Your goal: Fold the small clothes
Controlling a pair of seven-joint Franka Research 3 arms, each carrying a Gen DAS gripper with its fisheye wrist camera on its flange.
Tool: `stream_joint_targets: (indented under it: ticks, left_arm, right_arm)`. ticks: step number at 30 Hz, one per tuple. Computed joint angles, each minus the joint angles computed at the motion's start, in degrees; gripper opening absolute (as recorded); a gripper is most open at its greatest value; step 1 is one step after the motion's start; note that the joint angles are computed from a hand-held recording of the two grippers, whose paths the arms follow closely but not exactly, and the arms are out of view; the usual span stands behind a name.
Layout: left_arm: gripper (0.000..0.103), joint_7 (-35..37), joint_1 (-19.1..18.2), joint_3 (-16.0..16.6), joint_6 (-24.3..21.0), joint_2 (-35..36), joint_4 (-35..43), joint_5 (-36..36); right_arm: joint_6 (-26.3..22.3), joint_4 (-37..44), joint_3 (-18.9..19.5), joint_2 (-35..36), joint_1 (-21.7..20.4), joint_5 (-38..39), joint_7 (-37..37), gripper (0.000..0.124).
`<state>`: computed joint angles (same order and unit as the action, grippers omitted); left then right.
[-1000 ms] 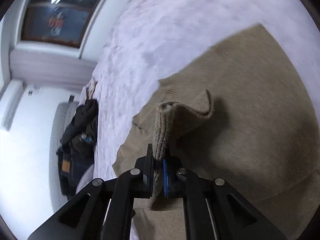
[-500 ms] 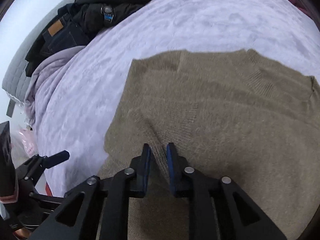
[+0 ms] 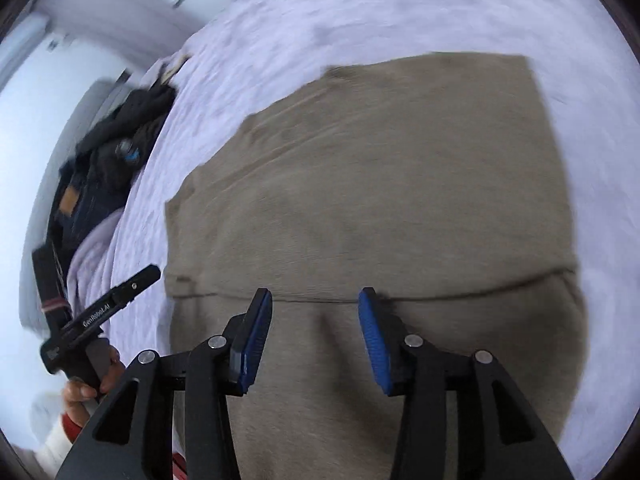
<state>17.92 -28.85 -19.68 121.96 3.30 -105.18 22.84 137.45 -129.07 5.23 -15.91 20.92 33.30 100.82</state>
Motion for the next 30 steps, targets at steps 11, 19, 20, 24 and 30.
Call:
stream_joint_targets:
  ticks: [11,19,20,24,30]
  left_arm:
    - [0.099,1.8,0.1,0.7,-2.0,3.2,0.7,-4.0]
    - [0.099,4.4,-0.9,0.2,-4.0,2.5,0.0,0.0]
    - [0.099,4.3,-1.1,0.0,-4.5,2.3,-0.1,0.1]
    - [0.097,5.7,-0.2,0.2,-3.8,-1.0,-3.3,-2.6]
    - [0.084,10.9,3.4,1.9,6.6,-6.5,-10.1,-11.8]
  right_arm:
    - [12.1,-13.2,-7.5,-5.1,-0.9,26.2,0.3,0.008]
    - [6.6,-9.9,-4.9,-3.6,-5.2,10.9,-0.6,0.007]
    - [6.0,-9.8,-5.2,-3.1,-5.0,11.3,-1.4,0.007]
    - [3.4,-9.2,-5.5,-4.0,-5.8,9.9,-1.7,0.011]
    - [1.0,-8.9,-5.8,-8.5,-6.6,5.9,-4.9,0.036]
